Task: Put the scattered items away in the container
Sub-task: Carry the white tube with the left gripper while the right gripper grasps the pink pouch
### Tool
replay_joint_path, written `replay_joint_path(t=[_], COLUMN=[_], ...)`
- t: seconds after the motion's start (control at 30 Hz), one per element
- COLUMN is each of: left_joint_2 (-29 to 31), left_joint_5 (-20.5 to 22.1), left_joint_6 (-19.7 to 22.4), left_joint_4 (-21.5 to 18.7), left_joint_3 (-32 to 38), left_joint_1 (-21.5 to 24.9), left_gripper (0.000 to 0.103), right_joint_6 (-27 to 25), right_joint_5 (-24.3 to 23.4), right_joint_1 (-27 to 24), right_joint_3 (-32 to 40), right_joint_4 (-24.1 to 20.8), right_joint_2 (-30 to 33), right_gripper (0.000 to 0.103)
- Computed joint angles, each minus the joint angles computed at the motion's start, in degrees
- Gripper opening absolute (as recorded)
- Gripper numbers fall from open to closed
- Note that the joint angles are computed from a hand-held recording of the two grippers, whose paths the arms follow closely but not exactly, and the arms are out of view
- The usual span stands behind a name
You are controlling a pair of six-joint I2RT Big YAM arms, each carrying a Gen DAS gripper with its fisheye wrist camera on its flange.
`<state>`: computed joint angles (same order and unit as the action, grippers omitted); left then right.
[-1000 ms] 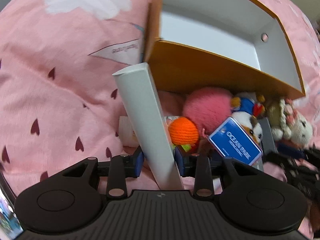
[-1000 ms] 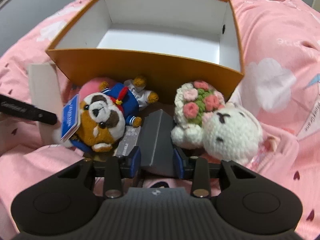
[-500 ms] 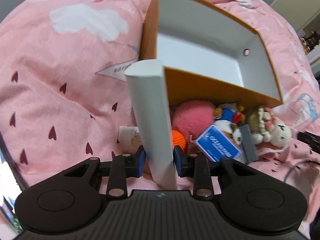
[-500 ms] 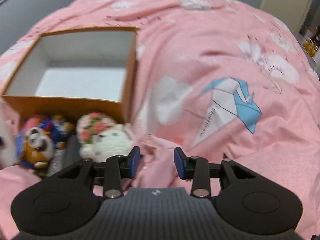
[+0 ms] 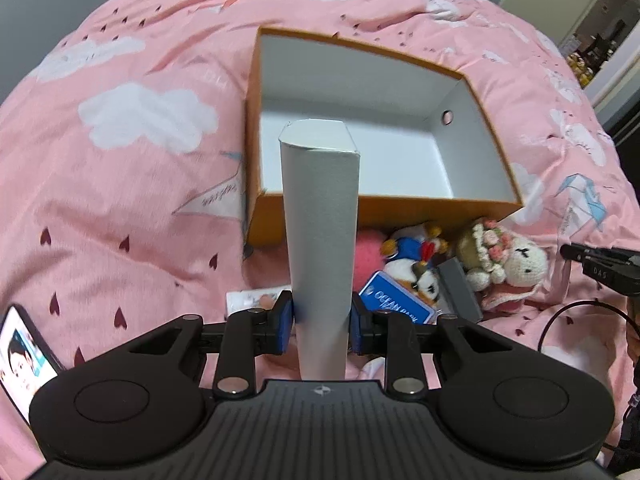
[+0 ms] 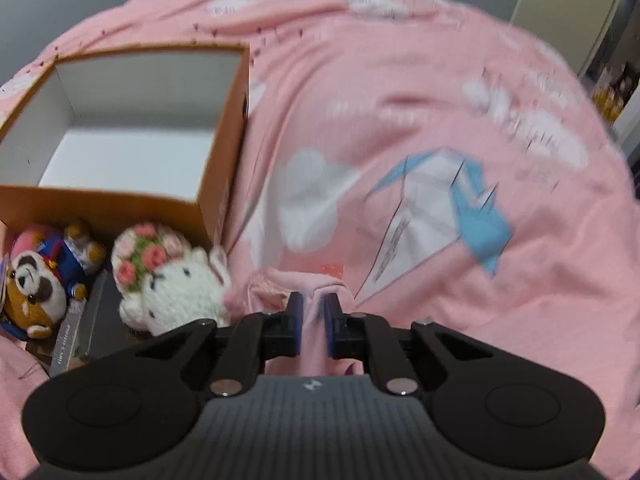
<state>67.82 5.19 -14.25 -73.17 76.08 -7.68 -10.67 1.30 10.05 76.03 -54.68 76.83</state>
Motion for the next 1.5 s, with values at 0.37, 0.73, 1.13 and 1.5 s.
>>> replay_joint_path(t=[0.37, 0.73, 1.13, 1.5], left_joint_2=[2.9, 10.0, 23.3, 27.9], left_joint_5=[3.7, 4.9, 6.2, 5.2], left_joint_6=[4.2, 4.8, 7.0, 5.9], left_joint_4=[3.4, 7.7, 3.0, 1.1], left_joint_3=[6.8, 12.5, 22.0, 22.6], left_joint_1=[-0.8, -0.8, 0.0, 0.7], left_gripper=[0.032, 0.032, 0.032, 0.032], right_joint_6=[0.6, -5.1, -12.0, -13.4], right_joint_5=[-6.4, -7.0, 0.1, 2.0], right_joint_1=[0.5, 3.1, 2.1, 1.7], right_joint_3=[5.3, 13.2, 12.8, 10.9], right_joint_4=[7.8, 1.6, -1.8, 0.9], right_joint_2=[-3.8, 5.5, 13.6, 11.4], right_gripper=[0.0, 0.012, 0.041, 0.015])
